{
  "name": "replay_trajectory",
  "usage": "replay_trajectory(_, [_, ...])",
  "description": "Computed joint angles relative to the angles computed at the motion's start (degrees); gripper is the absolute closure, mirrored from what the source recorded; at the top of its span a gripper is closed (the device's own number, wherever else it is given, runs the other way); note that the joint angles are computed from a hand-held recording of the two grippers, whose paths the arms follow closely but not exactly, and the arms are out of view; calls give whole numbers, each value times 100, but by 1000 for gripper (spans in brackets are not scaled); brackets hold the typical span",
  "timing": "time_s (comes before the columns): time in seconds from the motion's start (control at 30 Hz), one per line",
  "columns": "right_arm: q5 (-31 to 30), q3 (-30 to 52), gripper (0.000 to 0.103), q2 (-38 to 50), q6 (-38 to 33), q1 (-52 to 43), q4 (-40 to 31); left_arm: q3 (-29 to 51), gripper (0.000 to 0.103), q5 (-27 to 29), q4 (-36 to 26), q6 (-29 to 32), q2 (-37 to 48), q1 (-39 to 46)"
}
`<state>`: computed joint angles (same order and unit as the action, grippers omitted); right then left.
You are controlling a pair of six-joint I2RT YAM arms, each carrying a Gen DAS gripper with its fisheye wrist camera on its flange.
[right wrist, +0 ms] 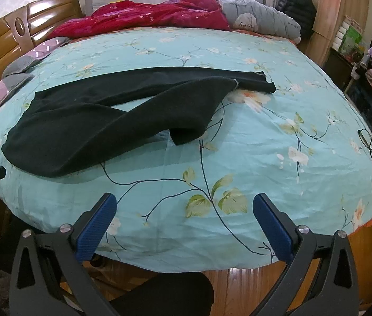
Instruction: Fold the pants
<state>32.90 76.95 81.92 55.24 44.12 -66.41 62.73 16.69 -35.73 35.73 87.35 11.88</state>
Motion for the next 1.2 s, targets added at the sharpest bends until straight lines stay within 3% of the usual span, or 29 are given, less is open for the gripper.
replay_trajectory(0.73, [-111,-15,0,-28,90,-38,9,567,10,-25,-521,-405,397,13])
replay_trajectory(0.97, [-144,-86,0,-72,105,-307,-165,1658,10,106,-1531,-1192,1199,310])
replay_trajectory(1.2, [-818,-265,0,-456,-444,-1406,183,2754,10,1142,-3081,-1965,2199,407])
